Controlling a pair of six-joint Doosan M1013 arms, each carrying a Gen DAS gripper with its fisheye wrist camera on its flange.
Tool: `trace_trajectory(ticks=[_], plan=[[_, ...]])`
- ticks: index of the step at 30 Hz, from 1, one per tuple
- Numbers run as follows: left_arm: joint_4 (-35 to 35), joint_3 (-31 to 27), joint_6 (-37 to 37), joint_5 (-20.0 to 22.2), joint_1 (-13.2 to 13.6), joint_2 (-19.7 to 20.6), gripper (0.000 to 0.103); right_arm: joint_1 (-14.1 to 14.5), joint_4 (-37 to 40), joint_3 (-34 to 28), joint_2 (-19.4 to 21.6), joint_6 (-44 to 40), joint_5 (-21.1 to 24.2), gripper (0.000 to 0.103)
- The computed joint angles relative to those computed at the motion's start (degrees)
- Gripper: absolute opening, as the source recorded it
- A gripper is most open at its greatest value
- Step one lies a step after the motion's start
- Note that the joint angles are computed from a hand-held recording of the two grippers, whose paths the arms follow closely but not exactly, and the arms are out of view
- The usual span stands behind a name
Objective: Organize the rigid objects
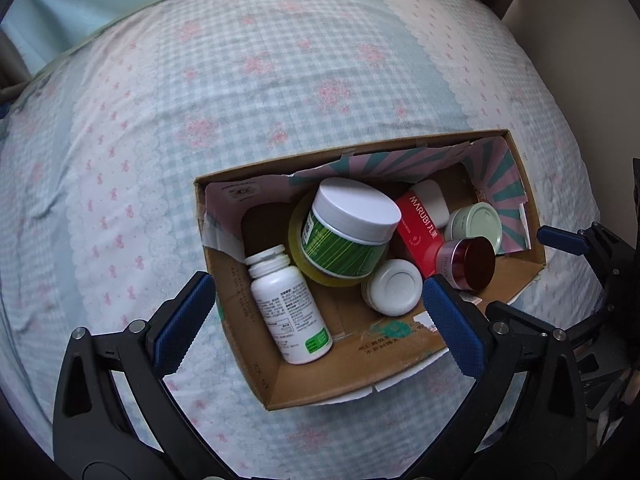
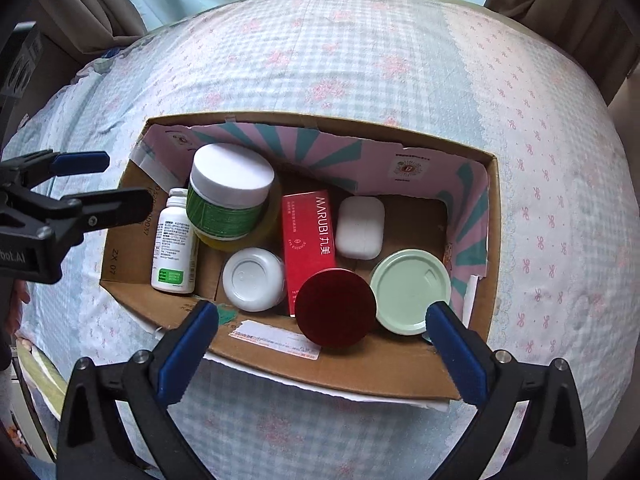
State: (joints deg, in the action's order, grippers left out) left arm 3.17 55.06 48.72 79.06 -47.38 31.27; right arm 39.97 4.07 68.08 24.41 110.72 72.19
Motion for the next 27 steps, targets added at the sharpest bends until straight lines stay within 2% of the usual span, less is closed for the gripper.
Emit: trace_trajectory(ticks=[14, 23, 27], plan=[[6.9, 1.6, -5.9, -0.5, -4.4, -5.1, 0.103, 1.9, -2.9, 2.1, -5.5, 4.6, -1.7, 0.103], [14.5, -3.5, -11.8, 2.4, -9.2, -5.9, 0.103, 2.1, -5.0, 1.9, -10.2, 6.2, -1.1, 0.103], [20.6, -9.5, -14.3, 7.0, -12.6, -4.4, 0.103, 2.1, -7.6, 1.7, -12.9, 7.4, -0.6, 0.103]])
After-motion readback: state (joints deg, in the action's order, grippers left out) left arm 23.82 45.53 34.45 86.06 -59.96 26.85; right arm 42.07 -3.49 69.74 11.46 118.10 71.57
